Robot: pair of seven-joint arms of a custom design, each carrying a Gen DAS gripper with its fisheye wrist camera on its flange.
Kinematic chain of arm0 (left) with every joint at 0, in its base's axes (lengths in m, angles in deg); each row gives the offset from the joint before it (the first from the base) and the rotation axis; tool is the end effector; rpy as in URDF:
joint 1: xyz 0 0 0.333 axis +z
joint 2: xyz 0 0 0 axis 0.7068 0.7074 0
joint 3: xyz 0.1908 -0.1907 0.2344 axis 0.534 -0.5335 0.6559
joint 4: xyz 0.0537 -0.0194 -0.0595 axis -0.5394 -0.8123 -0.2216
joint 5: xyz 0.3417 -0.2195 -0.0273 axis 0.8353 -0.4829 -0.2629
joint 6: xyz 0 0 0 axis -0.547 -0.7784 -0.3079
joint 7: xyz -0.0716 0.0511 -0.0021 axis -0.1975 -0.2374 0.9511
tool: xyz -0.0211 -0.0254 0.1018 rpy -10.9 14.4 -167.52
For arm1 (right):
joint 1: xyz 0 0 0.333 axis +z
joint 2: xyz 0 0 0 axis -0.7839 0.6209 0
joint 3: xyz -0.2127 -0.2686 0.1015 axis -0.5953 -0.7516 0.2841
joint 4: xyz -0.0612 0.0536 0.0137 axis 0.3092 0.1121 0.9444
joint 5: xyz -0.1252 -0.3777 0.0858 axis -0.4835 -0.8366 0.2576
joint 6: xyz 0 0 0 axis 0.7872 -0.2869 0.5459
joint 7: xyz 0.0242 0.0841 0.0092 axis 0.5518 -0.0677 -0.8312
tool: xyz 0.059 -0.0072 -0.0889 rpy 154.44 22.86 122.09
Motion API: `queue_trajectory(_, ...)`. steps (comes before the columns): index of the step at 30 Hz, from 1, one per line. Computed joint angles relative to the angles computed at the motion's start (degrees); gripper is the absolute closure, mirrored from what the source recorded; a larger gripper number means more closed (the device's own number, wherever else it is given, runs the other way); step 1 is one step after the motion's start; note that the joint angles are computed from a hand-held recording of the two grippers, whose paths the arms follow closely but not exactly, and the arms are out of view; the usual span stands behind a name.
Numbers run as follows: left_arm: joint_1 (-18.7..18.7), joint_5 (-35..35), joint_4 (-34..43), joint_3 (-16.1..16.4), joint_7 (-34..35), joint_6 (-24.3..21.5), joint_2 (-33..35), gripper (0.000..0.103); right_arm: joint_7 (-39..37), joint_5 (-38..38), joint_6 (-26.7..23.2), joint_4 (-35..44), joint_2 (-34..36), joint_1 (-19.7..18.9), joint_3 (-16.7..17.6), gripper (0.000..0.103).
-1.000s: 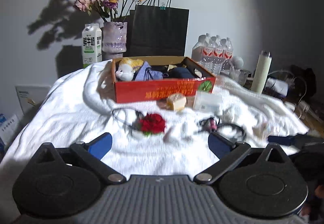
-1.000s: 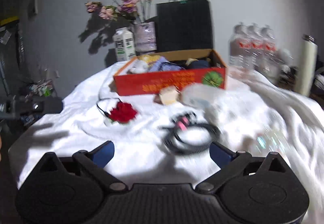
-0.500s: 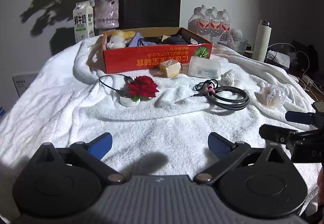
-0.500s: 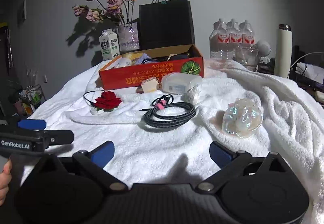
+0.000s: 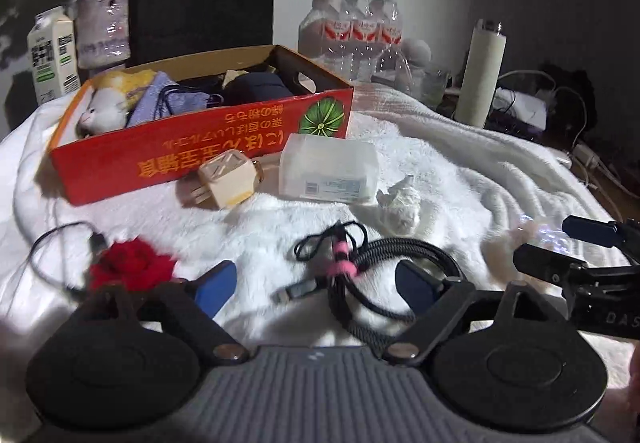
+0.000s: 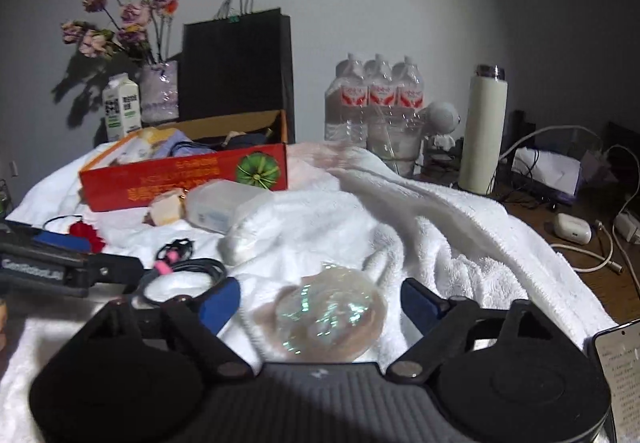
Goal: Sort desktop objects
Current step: 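Grasp the iridescent plastic bag with the right tool while the left tool grasps the coiled black cable, then carry the bag and cable into the red box and open both tools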
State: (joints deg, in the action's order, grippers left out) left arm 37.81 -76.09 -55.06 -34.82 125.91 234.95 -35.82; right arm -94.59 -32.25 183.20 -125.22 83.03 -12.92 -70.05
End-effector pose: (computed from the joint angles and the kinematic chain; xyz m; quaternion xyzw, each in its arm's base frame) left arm 0.6104 -0.2164 0.4346 -0.3407 0.8312 -0.4163 0.1404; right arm 0.4401 0.4182 0.4137 -0.4517 0.7326 -0.4240 0.2818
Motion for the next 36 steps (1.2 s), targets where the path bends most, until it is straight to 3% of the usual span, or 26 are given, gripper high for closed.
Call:
queue_trajectory(2,-0.9,5.0,2.0,0.6,-3.6,-1.3,2.2,0.021,0.7,0.6,2.1,-0.5,0.2,-1.0,-0.6,0.035)
queue_trajectory(3,-1.5,8.8,2.9,1.2,-7.0,-2.1,3.2,0.025,1.4,0.7,3.5,-0.8,0.2,-1.4,-0.8,0.047)
queue_trajectory(5,-2.0,15.3,4.1,1.8,-12.5,-3.5,4.8,0.030,3.8,-0.4,5.7,-1.6,0.5,-2.0,-1.2,0.049)
queue_trajectory(7,0.1,13.8,3.5,-0.6,-8.2,-3.1,4.5,0.056,3.3,0.2,6.1,-1.2,1.1,-2.2,-1.2,0.049)
queue_trajectory(9,1.3,12.7,2.3,-1.6,-6.5,-4.4,3.1,0.073,2.9,0.0,5.6,-0.8,1.5,-1.9,-1.3,0.049)
queue_trajectory(13,1.9,6.7,-1.0,-2.2,-0.6,-2.3,-0.5,0.084,1.5,0.5,6.3,-0.5,1.6,-1.9,-1.5,0.050)
queue_trajectory(17,2.4,0.7,-3.5,0.2,0.7,-6.3,-4.7,0.087,2.7,-0.1,7.2,-1.1,1.3,-2.0,-1.6,0.052)
queue_trajectory(22,2.2,-1.4,-7.2,4.8,-1.6,-11.9,-9.9,0.097,2.8,-0.9,6.7,-1.1,1.2,-1.8,-1.5,0.056)
queue_trajectory(28,1.6,-5.5,-10.6,7.7,0.6,-9.1,-13.2,0.103,0.7,-2.2,4.6,0.2,2.0,-0.6,-1.0,0.061)
queue_trajectory(36,2.9,-9.7,-11.1,10.6,3.0,-13.9,-15.3,0.102,2.2,-7.5,6.9,3.0,1.9,1.9,0.0,0.062)
